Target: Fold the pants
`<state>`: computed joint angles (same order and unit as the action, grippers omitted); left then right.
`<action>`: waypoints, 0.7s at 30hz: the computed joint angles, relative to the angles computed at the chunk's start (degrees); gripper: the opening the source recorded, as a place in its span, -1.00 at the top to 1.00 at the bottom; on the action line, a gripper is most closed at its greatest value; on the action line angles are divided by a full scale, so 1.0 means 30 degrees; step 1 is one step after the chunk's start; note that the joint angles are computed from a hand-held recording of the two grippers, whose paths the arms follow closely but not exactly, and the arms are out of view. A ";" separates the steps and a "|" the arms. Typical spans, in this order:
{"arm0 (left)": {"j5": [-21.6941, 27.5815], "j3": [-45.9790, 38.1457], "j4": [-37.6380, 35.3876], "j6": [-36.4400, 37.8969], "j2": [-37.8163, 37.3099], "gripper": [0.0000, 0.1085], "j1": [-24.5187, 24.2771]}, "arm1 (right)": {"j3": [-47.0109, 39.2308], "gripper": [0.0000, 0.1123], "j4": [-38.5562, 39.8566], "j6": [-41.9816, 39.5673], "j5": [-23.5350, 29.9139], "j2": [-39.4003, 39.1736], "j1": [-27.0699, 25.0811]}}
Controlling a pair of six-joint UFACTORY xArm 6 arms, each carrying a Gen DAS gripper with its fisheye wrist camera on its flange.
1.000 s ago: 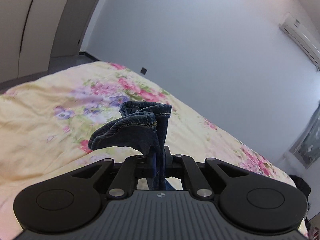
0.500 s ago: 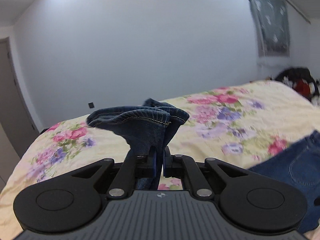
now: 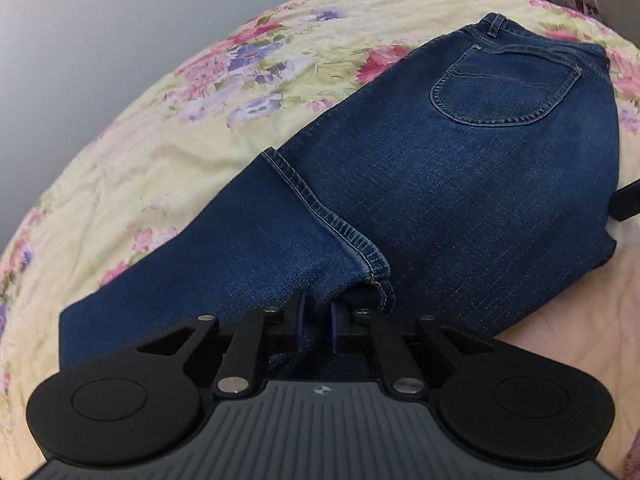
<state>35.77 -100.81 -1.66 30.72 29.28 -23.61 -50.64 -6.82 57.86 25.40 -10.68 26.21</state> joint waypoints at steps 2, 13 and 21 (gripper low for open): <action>0.1772 -0.1212 -0.1971 0.0735 0.0430 0.61 0.0331 | -0.0004 0.92 0.0272 -0.0173 -0.0663 0.0277 0.0072; 0.7637 -0.4692 -0.9131 0.2697 0.1490 -0.01 0.2045 | -0.1999 0.64 0.2935 -0.1446 -0.2937 0.2579 0.0913; 0.4809 -0.3494 -0.7583 0.2146 0.0455 -0.01 0.2610 | -0.4671 0.45 0.9737 -0.3663 -0.5772 0.5565 0.2219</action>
<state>50.20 -111.29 -24.41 37.16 30.65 -15.78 -64.65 22.39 46.87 8.08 6.02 32.86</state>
